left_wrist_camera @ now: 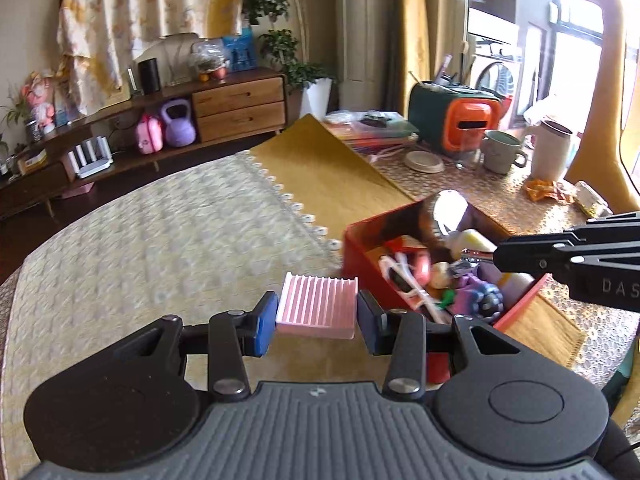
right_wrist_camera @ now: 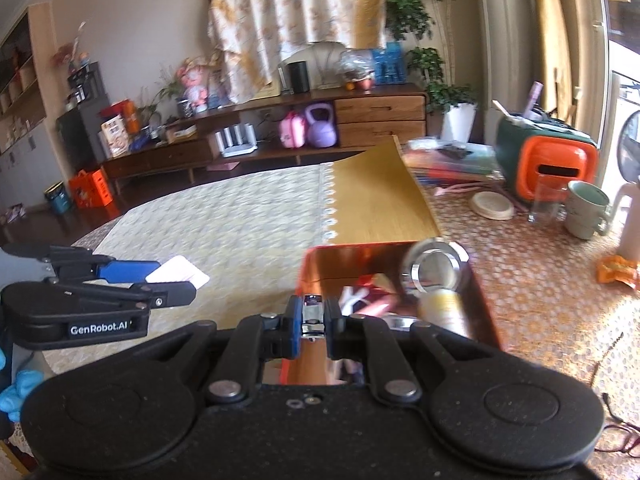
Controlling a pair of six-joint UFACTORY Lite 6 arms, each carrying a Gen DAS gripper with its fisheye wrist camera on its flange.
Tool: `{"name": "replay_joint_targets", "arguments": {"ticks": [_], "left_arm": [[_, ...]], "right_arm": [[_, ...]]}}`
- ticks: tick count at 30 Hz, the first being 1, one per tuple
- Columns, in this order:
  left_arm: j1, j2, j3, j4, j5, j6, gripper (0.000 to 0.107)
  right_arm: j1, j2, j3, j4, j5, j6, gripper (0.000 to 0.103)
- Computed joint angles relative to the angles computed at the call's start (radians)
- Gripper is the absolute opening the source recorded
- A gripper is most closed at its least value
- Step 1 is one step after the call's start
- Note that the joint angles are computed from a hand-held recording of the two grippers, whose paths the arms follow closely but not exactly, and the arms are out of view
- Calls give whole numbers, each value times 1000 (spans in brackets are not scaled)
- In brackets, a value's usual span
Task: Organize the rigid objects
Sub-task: 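Carry the pink comb and nail clipper over the red tin box with both grippers, then lower and open both grippers to release the comb and clipper into the box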
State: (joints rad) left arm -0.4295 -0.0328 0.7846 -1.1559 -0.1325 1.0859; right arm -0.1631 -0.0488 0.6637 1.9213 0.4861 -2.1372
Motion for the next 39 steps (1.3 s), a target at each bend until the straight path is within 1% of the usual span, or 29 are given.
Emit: {"name": "replay_joint_targets", "arguments": {"ticks": [4,10,12,19,21,25,31,32,39], "left_arm": [[-70,82,71,-113,-26,85,42],[-149,218,189,-166,-51,112,42],[-163,264,229,-166,-54,112,42],[-181,450,426,-317,-69,272,42],[-175,509,493,-385,-60,342,42],[-163,612,614,-575,-41,524,42],[-155,735,775,-960,-33,887,42],[-156,752,797,-998,-37,927,42],[-164,841,895,-1106,-55,1049,42]], "right_arm": [[-82,32,21,-45,43,7,10],[-165,99,54,-62,83,-23,10],[-189,126,69,-69,95,-31,10],[-216,196,92,-27,102,-104,10],[-215,216,94,-1,100,-142,10],[-208,256,107,26,91,-184,10],[-190,298,132,41,86,-199,10],[-184,304,136,47,83,-206,10],[-148,358,164,111,57,-273,10]]}}
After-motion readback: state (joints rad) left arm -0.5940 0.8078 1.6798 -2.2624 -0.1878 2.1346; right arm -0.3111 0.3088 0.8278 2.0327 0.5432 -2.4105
